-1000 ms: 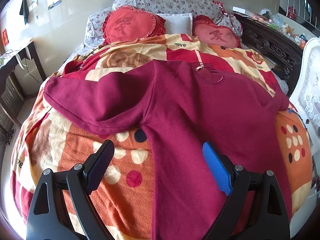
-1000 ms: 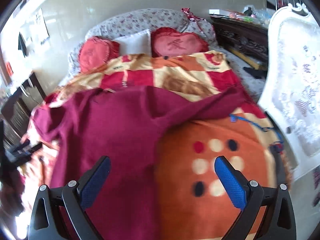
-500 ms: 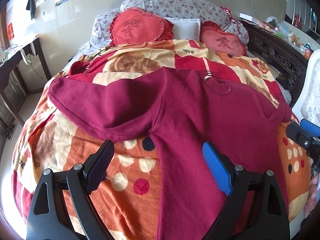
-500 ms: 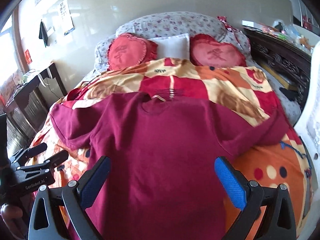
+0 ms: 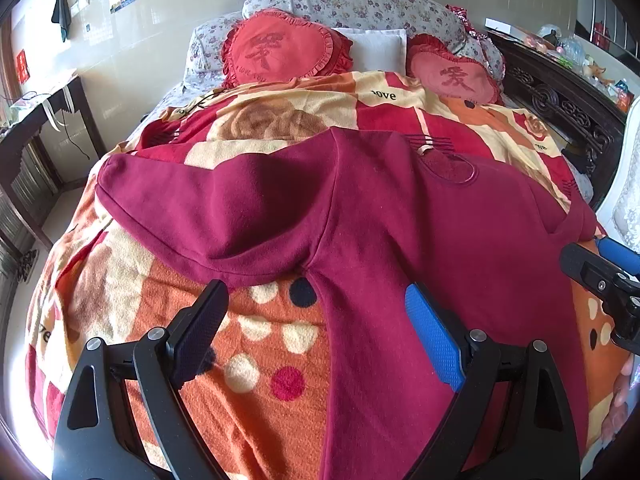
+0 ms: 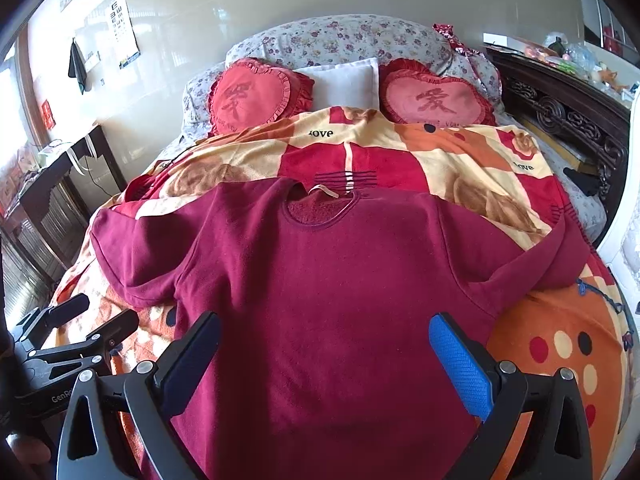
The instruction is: Fold small clothes
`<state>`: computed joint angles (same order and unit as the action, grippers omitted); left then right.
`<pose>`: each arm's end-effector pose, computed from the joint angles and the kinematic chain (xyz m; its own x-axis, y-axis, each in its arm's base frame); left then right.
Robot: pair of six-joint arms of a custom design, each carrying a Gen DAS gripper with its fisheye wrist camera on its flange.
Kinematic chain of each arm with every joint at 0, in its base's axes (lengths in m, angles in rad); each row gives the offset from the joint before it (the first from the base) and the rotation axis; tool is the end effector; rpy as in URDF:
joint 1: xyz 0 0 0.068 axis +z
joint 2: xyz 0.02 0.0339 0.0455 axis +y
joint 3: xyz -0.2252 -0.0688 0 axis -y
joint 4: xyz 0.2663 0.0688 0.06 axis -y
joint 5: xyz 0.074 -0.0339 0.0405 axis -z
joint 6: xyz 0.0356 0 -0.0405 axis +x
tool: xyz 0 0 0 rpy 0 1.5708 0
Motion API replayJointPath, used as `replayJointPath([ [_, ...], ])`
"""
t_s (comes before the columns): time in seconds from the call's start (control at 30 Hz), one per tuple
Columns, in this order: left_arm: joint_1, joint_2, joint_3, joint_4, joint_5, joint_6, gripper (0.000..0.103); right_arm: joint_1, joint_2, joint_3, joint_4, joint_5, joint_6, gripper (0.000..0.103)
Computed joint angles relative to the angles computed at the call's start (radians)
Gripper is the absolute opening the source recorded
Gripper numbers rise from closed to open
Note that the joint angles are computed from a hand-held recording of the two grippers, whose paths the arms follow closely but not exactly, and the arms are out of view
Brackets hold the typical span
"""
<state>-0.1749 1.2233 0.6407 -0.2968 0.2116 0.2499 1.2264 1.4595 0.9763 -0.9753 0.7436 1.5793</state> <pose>0.2627 -0.0540 0.1450 -0.6604 0.3622 -0.6578 0.4802 0.8771 0.0009 0.1138 0.2459 0.1671 -0.6643 0.3279 -0.6717 0.3412 0.9326 0.1178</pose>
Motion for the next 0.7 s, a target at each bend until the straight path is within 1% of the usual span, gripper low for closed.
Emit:
replayJointPath([
  [0.13, -0.003, 0.029, 0.018, 0.004, -0.002, -0.007, 0.09, -0.007, -0.009, -0.016, 0.028, -0.002, -0.004, 0.103],
  [0.3, -0.011, 0.058, 0.031, 0.016, -0.011, -0.006, 0.09, -0.026, 0.048, 0.028, 0.013, -0.007, -0.03, 0.103],
  [0.7, -0.025, 0.098, 0.043, 0.038, -0.033, -0.019, 0.09, -0.067, 0.049, -0.005, 0.099, -0.026, -0.062, 0.103],
])
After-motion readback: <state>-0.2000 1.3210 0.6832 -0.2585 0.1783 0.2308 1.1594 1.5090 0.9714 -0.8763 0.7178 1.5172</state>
